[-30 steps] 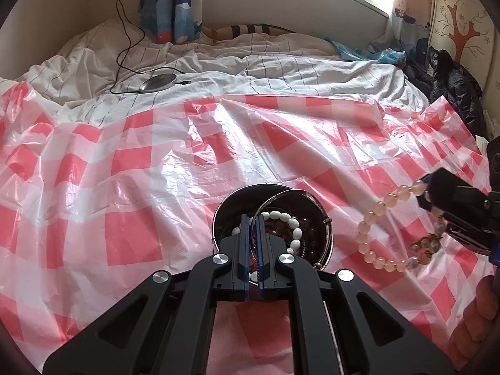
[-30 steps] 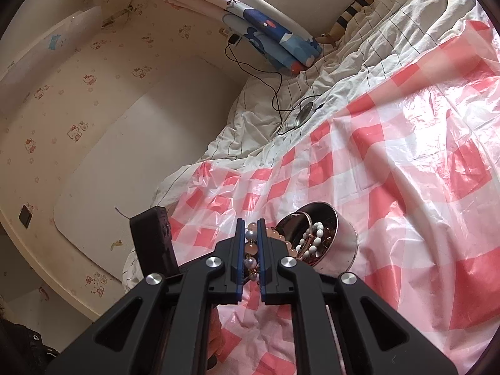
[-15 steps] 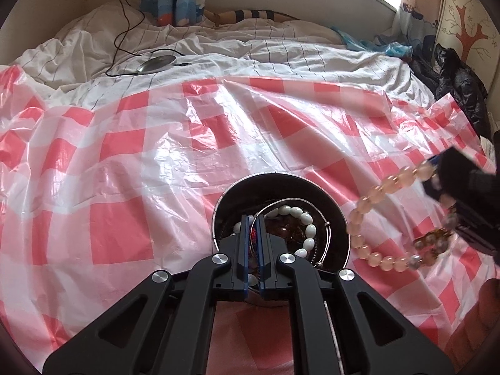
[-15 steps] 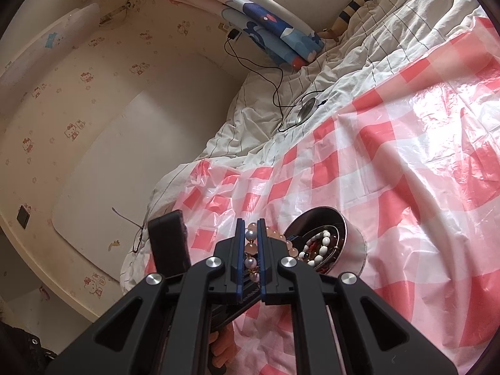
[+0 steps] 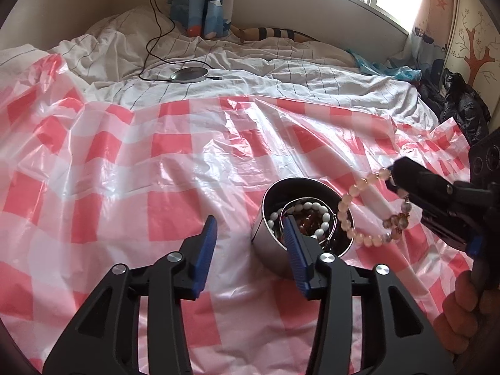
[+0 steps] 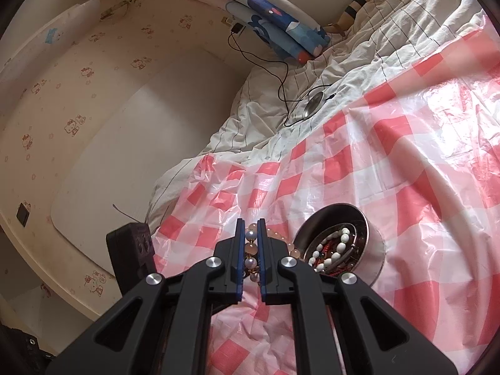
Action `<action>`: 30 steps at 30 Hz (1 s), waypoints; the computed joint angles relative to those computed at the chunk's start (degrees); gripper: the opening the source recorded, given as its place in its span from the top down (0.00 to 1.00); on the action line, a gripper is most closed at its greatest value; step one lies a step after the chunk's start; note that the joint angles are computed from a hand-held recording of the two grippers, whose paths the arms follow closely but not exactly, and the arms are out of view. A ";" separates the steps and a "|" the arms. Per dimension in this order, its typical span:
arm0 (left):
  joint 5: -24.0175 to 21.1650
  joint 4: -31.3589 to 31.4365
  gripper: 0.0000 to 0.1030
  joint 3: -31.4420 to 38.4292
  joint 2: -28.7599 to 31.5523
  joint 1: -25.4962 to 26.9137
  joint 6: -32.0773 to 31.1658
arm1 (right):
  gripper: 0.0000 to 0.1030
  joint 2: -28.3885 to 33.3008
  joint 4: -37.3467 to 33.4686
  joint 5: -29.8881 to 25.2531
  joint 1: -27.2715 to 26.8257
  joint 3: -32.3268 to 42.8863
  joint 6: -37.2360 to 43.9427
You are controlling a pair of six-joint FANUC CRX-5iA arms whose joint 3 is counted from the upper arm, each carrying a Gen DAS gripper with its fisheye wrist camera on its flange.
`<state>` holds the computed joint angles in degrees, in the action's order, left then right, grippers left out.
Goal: Organize jewelry
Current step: 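Lower the pink bead bracelet into the tin and open the right tool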
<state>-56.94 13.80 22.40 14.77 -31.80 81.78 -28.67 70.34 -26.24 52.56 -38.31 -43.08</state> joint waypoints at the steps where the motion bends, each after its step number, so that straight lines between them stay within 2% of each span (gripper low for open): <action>1: 0.33 0.42 0.54 -0.97 -0.72 0.33 0.09 | 0.92 0.23 0.84 0.75 -0.47 0.05 -0.62; 4: 0.87 1.89 0.51 -3.27 -2.11 1.07 0.07 | 0.92 0.86 4.18 4.48 -2.97 -0.39 -3.55; 6: 0.77 2.72 0.51 -4.04 -2.33 1.16 -0.40 | 0.91 1.78 -1.74 -0.39 -0.09 0.98 1.03; 10: 0.33 2.13 0.51 -3.55 -2.04 0.81 -1.01 | 0.78 2.29 -9.57 -8.49 3.95 2.80 5.35; 11: 0.55 1.67 0.50 -3.53 -2.19 0.91 -0.72 | 0.77 3.08 -13.55 -12.40 5.86 5.03 10.00; 15: 1.16 1.80 0.47 -3.51 -2.39 2.28 0.99 | 0.69 7.05 -29.56 -21.96 9.23 14.26 29.41; 18: 1.55 2.95 0.45 -3.75 -2.57 3.48 1.75 | 0.67 9.51 -37.27 -27.35 10.45 19.07 38.76; 20: 1.69 3.80 0.43 -3.96 -2.57 3.91 2.00 | 0.67 10.04 -37.24 -29.11 11.15 19.62 39.83; 24: 0.96 4.33 0.42 -3.56 -2.01 3.54 0.99 | 0.67 10.47 -36.28 -29.07 11.20 19.18 40.13; 28: 1.00 4.59 0.41 -3.66 -1.98 3.17 0.51 | 0.86 14.65 -36.33 -36.25 12.14 23.29 45.37; 30: 1.04 4.65 0.40 -3.74 -2.00 3.19 0.47 | 0.89 17.28 -36.26 -40.28 12.69 25.94 48.52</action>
<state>-55.90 18.44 18.67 12.77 -28.61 82.25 -11.39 34.08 -66.52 65.25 -12.37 5.44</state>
